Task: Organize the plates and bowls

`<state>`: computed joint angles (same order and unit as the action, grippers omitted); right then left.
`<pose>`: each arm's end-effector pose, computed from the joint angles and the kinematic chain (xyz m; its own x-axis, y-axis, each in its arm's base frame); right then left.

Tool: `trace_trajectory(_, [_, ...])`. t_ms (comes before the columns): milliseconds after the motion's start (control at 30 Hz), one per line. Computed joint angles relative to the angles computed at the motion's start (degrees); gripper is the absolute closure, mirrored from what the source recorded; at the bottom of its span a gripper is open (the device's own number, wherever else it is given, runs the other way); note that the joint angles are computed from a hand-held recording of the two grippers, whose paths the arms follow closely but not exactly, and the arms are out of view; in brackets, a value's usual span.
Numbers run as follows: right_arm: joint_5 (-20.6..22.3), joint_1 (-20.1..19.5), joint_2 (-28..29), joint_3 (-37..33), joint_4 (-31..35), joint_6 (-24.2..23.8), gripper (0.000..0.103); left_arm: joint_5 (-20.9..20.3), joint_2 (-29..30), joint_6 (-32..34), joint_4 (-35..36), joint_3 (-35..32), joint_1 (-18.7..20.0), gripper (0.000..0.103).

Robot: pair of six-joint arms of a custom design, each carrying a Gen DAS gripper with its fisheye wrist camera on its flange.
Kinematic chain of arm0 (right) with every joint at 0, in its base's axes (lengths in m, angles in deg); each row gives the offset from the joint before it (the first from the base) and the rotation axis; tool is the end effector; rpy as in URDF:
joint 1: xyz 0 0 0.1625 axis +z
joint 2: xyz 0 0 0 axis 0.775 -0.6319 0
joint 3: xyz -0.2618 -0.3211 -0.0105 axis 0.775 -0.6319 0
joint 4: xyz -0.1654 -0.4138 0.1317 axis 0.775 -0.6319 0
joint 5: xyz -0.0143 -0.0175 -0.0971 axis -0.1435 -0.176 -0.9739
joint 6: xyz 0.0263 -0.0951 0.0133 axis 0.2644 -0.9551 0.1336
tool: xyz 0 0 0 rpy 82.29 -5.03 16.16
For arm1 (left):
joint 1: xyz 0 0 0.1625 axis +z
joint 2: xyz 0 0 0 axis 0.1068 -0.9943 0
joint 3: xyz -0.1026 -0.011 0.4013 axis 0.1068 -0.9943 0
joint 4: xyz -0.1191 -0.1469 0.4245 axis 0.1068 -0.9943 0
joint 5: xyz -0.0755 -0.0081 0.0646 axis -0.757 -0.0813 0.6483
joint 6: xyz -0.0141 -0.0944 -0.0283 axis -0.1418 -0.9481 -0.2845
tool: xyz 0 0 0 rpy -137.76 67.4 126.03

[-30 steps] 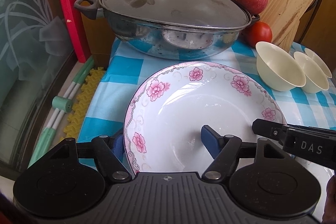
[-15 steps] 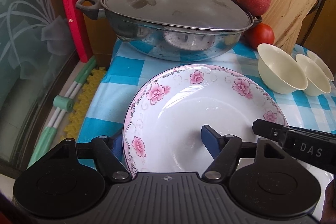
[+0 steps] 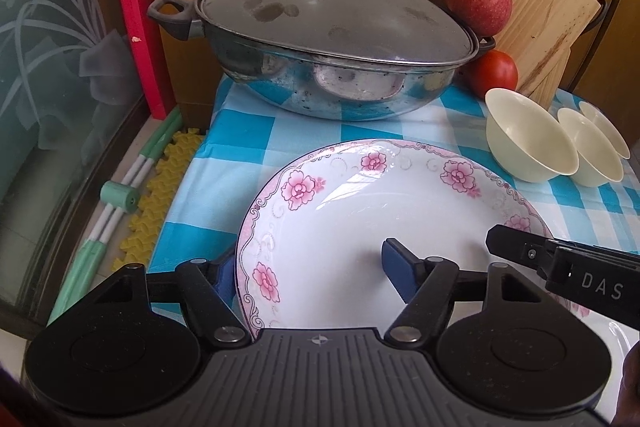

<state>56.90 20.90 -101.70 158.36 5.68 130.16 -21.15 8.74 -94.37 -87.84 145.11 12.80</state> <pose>0.0402 -0.2865 0.1471 -0.9097 -0.1168 0.3985 -0.3287 0.7890 -0.5191 -0.2077 -0.2890 -0.0011 -0.7584 0.0168 -0.6516 0.3979 0.8037 -0.4425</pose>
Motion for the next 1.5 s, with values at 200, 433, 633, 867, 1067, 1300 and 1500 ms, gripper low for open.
trace_trajectory(200, [1.0,-0.1,-0.2,0.1,0.8,-0.7,0.084,-0.3,0.6,0.2,-0.7,0.1,-0.1,0.026])
trace_trajectory(433, [0.1,-1.9,1.5,-0.6,1.2,-0.6,0.082,-0.2,1.4,2.4,-2.0,0.2,0.4,0.023])
trace_trajectory(633, [-0.5,-1.6,2.3,-0.7,-0.3,-0.7,0.078,0.0,2.7,3.8,-3.1,-0.7,1.1,0.018])
trace_trajectory(867, [-0.6,-1.4,1.4,-0.8,0.7,-0.6,0.083,-0.1,2.3,0.7,-1.1,-1.1,0.9,0.020])
trace_trajectory(1067, [-1.6,-1.1,-0.7,-0.1,0.5,-0.6,0.083,0.5,1.6,0.4,-1.2,-0.6,-0.4,0.020])
trace_trajectory(1300, [-2.2,-1.6,-3.4,1.0,1.3,-1.3,0.083,0.3,0.8,0.2,-1.7,-0.2,-1.3,0.021])
trace_trajectory(1500, [-3.6,-3.1,-7.9,2.3,2.9,-1.5,0.083,0.1,1.3,1.0,-3.3,-0.2,-2.8,0.021])
